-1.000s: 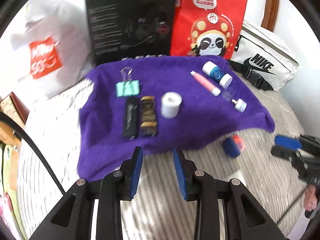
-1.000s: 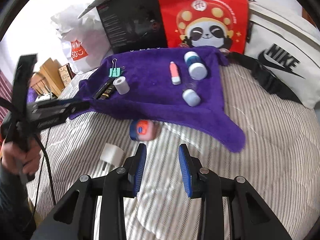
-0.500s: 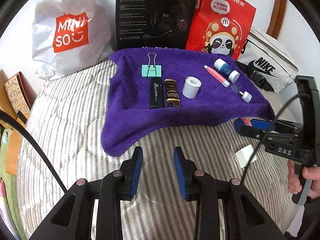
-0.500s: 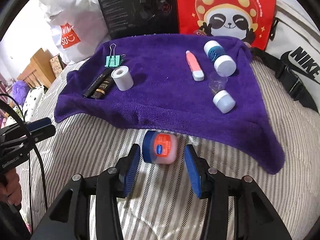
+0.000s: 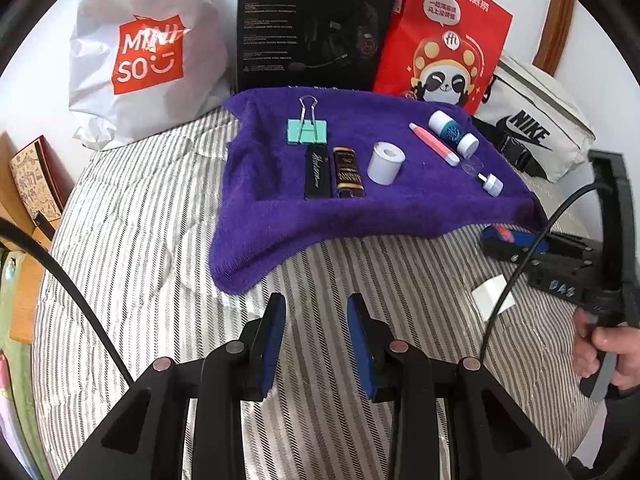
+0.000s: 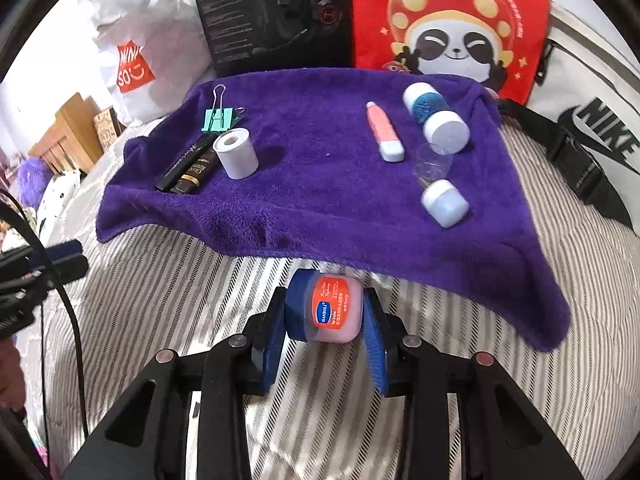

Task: Organize rigid objects
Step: 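Grasp the Vaseline jar with right tool while left tool grasps the white charger plug, then carry the Vaseline jar over the towel with right tool while left tool carries the plug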

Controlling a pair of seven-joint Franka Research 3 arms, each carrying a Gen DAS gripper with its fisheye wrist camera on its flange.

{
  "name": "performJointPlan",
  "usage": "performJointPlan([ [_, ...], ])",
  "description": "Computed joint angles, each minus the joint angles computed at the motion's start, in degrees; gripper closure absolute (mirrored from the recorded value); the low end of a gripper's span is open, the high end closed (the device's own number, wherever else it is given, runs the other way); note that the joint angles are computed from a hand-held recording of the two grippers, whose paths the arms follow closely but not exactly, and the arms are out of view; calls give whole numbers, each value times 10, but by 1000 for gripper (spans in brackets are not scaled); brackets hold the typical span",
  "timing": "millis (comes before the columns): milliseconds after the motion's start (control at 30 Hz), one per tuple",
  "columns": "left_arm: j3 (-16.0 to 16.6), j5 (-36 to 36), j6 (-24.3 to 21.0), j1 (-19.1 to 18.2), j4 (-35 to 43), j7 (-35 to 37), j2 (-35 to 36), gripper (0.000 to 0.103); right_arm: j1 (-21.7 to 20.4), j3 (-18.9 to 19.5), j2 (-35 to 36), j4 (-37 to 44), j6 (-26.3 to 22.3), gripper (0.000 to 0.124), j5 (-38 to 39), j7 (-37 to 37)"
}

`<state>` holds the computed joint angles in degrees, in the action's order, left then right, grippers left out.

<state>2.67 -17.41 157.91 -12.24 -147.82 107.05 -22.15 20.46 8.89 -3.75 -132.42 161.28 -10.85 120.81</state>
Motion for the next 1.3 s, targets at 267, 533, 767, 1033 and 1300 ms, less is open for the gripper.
performJointPlan([
  [267, -7, -29, -9, -36, -5, 5, -13, 73, -77, 43, -100, -90, 12, 88, -127, 106],
  [533, -35, -30, -12, -67, 7, -17, -3, 73, -105, 35, -156, -185, 78, 88, -65, 70],
  [767, -53, -25, -12, -82, 17, -46, 12, 73, -101, 35, -161, -214, 115, 88, 2, -11],
  [1033, -57, -45, -14, -91, 36, -50, 44, 71, -115, 55, -160, -217, 123, 87, 64, -61],
  [1300, -93, -12, -26, -70, 57, -85, 75, 66, -125, 68, -163, -214, 117, 87, 60, -56],
])
